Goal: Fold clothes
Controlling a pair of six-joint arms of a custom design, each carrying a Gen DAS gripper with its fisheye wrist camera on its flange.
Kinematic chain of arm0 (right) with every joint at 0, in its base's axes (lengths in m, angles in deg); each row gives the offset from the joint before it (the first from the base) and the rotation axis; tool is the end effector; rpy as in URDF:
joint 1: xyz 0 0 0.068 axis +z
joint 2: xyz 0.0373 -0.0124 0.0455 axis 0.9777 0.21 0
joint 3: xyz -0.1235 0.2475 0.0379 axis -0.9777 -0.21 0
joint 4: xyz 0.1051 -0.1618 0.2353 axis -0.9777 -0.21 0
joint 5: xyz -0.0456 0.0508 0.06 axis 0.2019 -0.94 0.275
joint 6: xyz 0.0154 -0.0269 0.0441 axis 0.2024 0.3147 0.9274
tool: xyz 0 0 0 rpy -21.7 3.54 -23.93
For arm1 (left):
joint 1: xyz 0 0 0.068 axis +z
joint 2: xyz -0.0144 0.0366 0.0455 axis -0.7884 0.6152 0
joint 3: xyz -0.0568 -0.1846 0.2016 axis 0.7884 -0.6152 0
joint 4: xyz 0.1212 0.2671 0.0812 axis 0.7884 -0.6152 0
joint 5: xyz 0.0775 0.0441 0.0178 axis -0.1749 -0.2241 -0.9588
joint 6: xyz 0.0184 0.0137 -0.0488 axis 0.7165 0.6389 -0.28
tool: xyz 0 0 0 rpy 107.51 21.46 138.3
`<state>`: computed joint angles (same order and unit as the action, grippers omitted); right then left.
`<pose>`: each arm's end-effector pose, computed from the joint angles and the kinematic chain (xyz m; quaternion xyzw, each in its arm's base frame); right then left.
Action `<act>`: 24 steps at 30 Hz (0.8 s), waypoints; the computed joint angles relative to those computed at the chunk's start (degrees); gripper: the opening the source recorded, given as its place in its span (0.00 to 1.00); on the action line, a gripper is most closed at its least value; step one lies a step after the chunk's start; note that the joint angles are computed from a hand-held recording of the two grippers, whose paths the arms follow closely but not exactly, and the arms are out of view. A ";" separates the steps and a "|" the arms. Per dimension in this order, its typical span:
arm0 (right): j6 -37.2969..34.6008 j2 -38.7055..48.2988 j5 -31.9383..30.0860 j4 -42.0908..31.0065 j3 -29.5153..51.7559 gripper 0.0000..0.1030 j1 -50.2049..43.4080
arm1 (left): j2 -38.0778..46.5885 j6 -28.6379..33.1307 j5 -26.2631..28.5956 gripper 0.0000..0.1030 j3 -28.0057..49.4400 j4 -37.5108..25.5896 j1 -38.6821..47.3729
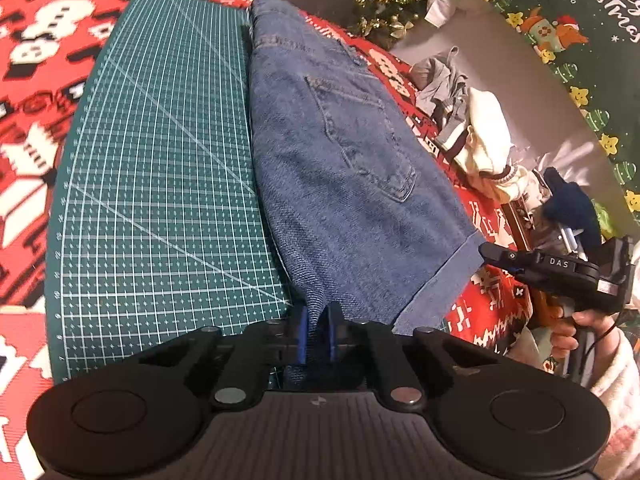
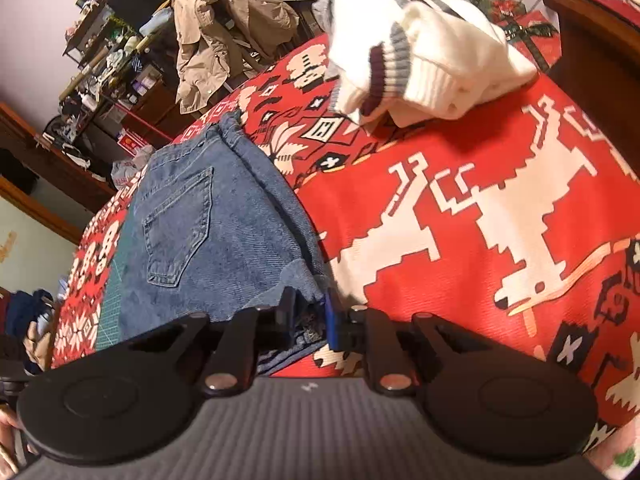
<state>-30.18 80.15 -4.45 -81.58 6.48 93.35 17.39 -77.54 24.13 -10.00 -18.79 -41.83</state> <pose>0.3418 0.1071 0.1957 0.0302 0.9251 0.2731 0.2621 0.2457 0.0239 0.2088 -0.0709 0.9291 -0.2780 0.2336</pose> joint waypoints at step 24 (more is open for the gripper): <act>17.58 -13.27 -4.99 4.25 -13.25 0.10 12.41 | 3.55 13.60 1.94 0.11 5.95 -10.80 20.67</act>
<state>-12.60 66.88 -9.45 -77.33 -6.76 105.76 20.94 -63.94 26.07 -4.05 -29.59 -21.16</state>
